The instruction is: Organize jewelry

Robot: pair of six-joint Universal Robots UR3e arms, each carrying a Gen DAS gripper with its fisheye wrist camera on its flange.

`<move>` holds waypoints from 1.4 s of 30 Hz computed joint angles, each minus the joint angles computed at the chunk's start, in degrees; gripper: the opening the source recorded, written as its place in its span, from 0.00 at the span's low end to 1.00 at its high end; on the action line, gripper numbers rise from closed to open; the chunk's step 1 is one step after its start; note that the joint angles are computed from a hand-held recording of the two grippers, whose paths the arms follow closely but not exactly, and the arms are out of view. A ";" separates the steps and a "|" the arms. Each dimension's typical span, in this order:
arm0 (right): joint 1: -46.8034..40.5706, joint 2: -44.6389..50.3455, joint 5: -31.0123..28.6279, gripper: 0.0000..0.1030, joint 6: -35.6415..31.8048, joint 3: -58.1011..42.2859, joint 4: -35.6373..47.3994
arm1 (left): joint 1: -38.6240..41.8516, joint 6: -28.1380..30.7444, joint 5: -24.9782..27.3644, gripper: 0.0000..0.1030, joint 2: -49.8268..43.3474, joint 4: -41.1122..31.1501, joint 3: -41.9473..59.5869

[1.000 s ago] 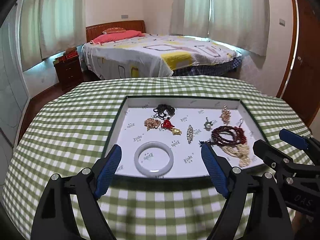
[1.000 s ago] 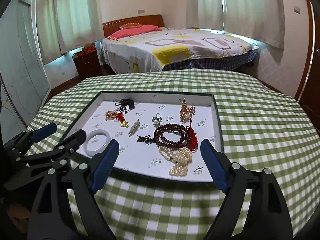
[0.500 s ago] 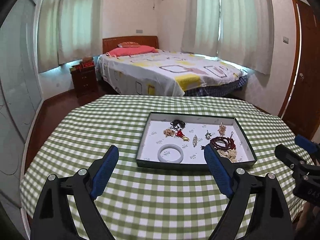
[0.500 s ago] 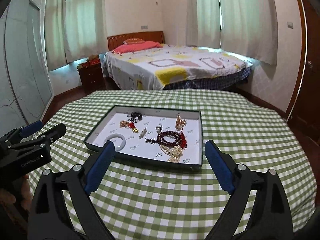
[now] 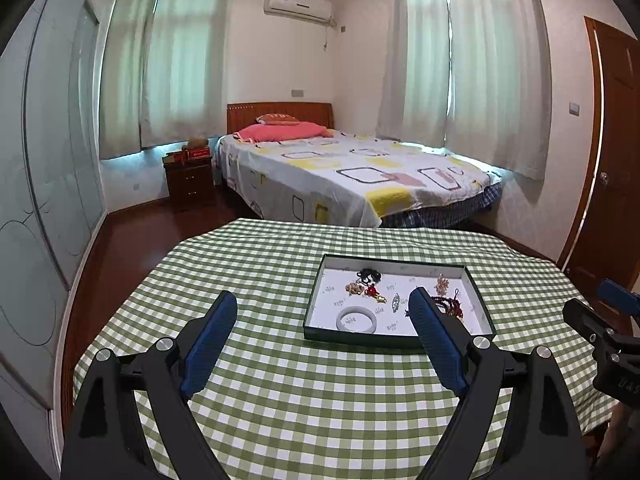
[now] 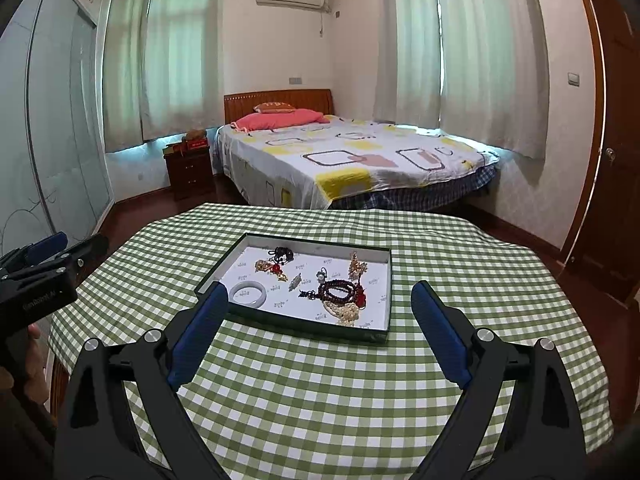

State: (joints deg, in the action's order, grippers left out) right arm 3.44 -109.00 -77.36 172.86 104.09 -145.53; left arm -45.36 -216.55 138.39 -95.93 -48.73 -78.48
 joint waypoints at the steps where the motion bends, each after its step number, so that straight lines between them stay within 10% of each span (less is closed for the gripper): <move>1: -0.15 -0.51 0.02 0.88 0.04 0.04 0.22 | -0.33 -0.14 0.34 0.82 0.14 -0.14 -0.01; 42: 0.49 -3.20 0.03 0.88 0.08 0.88 0.12 | -1.80 -1.56 2.08 0.82 1.46 -0.09 -1.60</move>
State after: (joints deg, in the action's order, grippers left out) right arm 3.92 -112.21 -77.33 172.94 104.97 -145.41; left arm -47.16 -218.11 140.47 -94.47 -48.83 -80.08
